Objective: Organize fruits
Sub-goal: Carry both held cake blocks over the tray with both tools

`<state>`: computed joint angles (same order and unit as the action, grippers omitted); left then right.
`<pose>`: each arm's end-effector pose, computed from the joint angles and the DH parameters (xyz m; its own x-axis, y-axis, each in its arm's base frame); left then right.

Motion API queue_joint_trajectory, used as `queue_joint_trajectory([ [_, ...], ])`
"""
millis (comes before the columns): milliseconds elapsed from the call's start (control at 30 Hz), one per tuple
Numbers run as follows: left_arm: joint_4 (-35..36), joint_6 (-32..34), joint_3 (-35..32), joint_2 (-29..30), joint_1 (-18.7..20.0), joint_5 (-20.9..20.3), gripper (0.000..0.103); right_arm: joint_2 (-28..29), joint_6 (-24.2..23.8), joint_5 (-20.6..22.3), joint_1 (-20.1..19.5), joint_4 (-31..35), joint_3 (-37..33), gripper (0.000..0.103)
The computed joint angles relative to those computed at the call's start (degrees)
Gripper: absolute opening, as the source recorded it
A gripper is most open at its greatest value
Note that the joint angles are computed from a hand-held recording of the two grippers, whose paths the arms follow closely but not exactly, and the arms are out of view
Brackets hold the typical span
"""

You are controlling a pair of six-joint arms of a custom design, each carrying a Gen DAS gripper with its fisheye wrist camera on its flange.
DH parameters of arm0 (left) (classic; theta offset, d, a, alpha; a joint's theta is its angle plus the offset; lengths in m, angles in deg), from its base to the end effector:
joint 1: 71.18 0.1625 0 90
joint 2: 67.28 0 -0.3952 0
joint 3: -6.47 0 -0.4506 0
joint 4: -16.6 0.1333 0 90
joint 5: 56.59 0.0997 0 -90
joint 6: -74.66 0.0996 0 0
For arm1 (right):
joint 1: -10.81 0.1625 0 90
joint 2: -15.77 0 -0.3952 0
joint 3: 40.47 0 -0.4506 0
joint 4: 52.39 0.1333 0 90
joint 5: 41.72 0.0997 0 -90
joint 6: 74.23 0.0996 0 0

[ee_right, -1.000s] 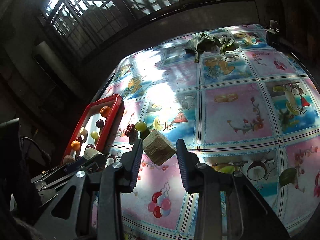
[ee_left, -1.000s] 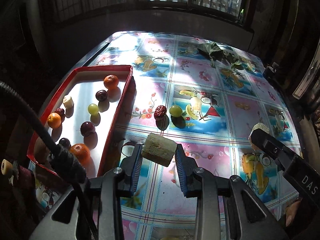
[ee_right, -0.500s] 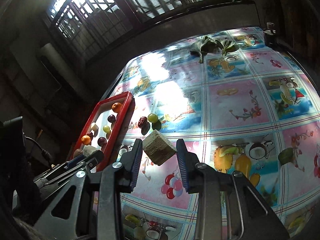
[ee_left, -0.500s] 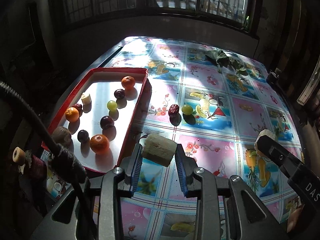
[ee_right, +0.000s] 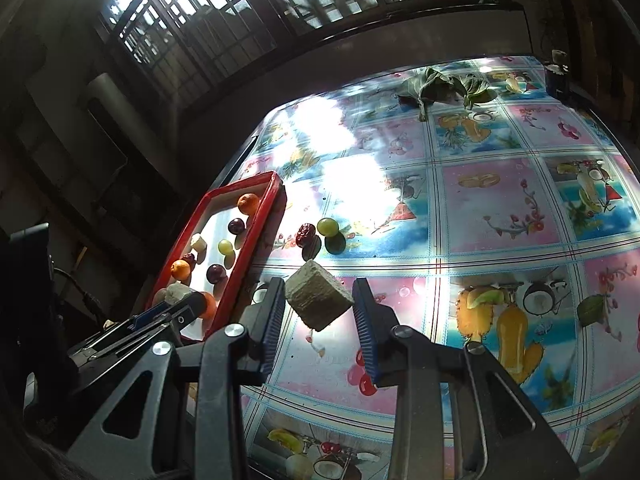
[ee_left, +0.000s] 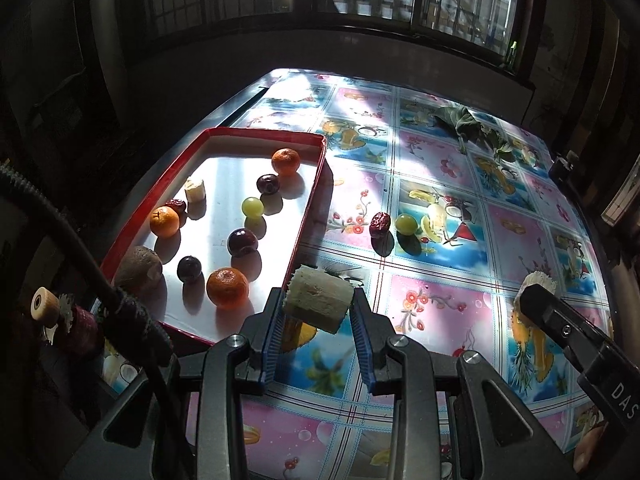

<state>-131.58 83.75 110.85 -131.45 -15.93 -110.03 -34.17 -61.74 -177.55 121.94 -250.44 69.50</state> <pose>-0.2041 -0.6322 0.1820 -0.6695 0.4265 -0.6082 0.6562 0.7233 -0.2151 0.2732 -0.5352 0.1023 -0.8744 0.3753 0.3076 -0.0533 0.5559 -0.8295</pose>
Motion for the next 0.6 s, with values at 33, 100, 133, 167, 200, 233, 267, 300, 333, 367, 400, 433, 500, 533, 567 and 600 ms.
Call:
queue_joint_trajectory([
  [33,0.1,-0.1,-0.3,0.2,0.2,0.0,0.032,0.2,0.0,0.1,-0.1,0.3,-0.2,0.036],
  [100,0.4,-0.2,-1.0,0.6,0.7,0.0,0.032,0.5,0.2,0.5,-0.4,1.1,-0.8,0.036],
  [133,0.6,-0.3,-1.4,0.8,0.9,0.0,0.032,0.7,0.3,0.7,-0.5,1.4,-1.1,0.036],
  [167,0.7,-0.4,-1.8,1.0,1.2,0.0,0.032,0.9,0.2,0.8,-0.7,1.8,-1.4,0.036],
  [200,0.9,-0.6,-2.2,1.3,1.5,0.0,0.032,1.1,0.3,1.0,-0.8,2.2,-1.7,0.036],
  [233,1.2,-0.8,-2.8,1.6,1.8,-0.1,0.032,1.3,0.3,1.3,-1.0,2.6,-2.1,0.036],
  [267,1.5,-0.9,-3.4,1.8,2.2,-0.2,0.032,1.5,0.3,1.5,-1.1,2.9,-2.4,0.036],
  [300,1.5,-1.1,-3.8,2.0,2.5,-0.1,0.032,1.8,0.3,1.6,-1.2,3.2,-2.8,0.036],
  [333,1.5,-1.3,-4.2,2.3,2.8,0.0,0.032,2.0,0.1,1.9,-1.4,3.5,-3.3,0.036],
  [367,1.7,-1.4,-4.8,2.5,3.2,0.2,0.032,2.3,0.1,2.1,-1.6,3.9,-3.8,0.036],
  [400,2.0,-1.7,-5.4,2.8,3.5,0.2,0.032,2.6,0.1,2.4,-1.8,4.3,-4.3,0.036],
  [433,2.3,-1.9,-6.0,3.1,3.9,0.3,0.032,2.8,0.0,2.8,-2.0,4.6,-4.7,0.036],
  [500,2.7,-2.3,-7.1,3.6,4.5,0.7,0.032,3.3,0.0,3.4,-2.4,5.2,-5.6,0.036],
  [533,2.9,-2.5,-7.6,3.9,4.8,0.9,0.032,3.5,0.0,3.7,-2.6,5.5,-6.1,0.036],
  [567,3.0,-2.6,-8.0,4.0,5.0,1.1,0.032,3.7,-0.1,4.1,-2.7,5.8,-6.6,0.036],
  [600,3.0,-2.7,-8.4,4.2,5.2,1.3,0.032,4.0,-0.3,4.4,-2.9,6.1,-7.1,0.036],
])
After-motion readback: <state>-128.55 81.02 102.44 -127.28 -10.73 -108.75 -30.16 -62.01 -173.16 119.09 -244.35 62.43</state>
